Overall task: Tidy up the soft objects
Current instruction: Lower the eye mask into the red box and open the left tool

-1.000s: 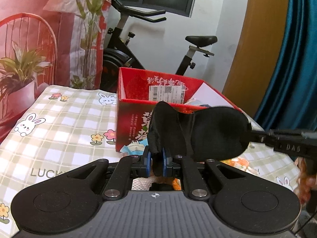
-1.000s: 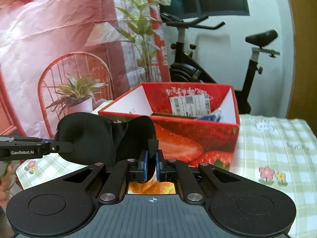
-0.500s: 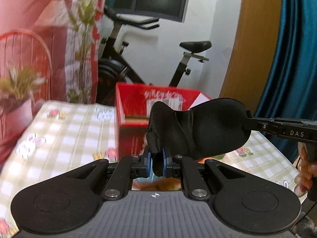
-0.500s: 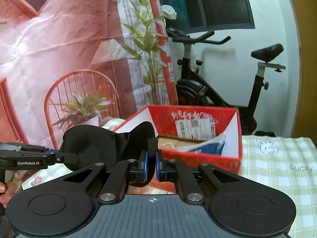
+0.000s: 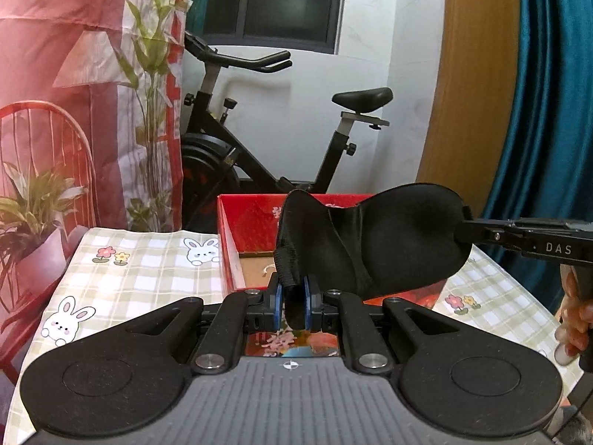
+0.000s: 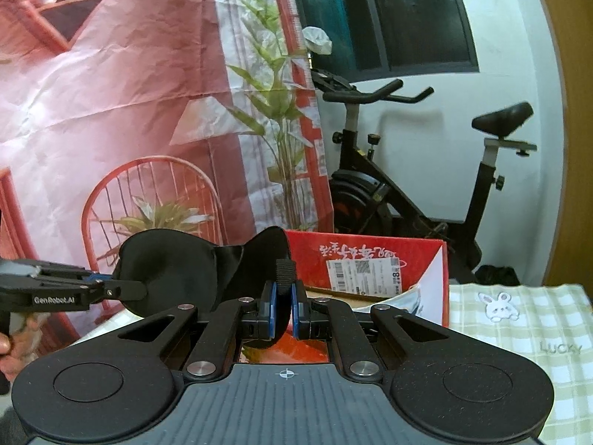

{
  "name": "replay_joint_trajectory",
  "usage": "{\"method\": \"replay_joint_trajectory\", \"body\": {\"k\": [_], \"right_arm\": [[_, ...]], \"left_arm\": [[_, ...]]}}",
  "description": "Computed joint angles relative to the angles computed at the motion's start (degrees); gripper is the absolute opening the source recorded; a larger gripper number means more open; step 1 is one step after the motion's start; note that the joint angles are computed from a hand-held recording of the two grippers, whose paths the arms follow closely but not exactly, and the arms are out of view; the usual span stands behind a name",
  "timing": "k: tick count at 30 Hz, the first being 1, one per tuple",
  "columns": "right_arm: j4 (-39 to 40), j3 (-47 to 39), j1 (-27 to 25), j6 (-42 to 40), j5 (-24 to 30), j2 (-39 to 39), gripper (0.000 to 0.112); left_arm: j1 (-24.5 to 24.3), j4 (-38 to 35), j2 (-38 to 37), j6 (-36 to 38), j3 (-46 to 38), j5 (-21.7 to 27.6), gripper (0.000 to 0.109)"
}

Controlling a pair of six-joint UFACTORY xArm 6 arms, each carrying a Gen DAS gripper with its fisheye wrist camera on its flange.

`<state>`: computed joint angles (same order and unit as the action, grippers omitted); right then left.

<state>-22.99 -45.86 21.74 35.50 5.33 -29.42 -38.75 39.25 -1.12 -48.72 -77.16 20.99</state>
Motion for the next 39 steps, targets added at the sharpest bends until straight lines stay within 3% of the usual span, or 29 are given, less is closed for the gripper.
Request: {"method": "replay_joint_trajectory", "body": {"k": [7, 13, 17, 20, 29, 37, 39], "right_arm": [[5.7, -4.1, 0.1, -5.2, 0.3, 4.1, 0.007], [9.7, -9.4, -1.0, -10.2, 3.0, 7.8, 0.007], [7.4, -13.1, -2.8, -8.8, 3.7, 11.3, 0.007], [3.1, -16.3, -3.9, -6.3, 5.3, 14.9, 0.007], [18.2, -21.7, -4.5, -13.9, 12.8, 22.5, 0.007], [21.2, -20.7, -6.3, -14.2, 17.4, 22.3, 0.008], [20.1, -20.4, -6.5, -13.5, 18.1, 22.2, 0.009]], "left_arm": [[0.9, 2.0, 3.6, -3.9, -3.7, -0.1, 0.012], [1.4, -1.0, 8.2, -1.0, -10.0, 1.2, 0.012], [1.7, -2.3, 12.0, -0.2, -14.7, 1.6, 0.012], [1.7, -6.5, 16.0, 3.0, -19.5, 3.7, 0.012], [2.0, -23.2, 26.0, 18.0, -32.9, 14.5, 0.012], [2.8, -27.6, 29.8, 22.2, -37.5, 17.7, 0.015], [2.7, -27.0, 30.3, 22.3, -38.1, 17.9, 0.021]]}}
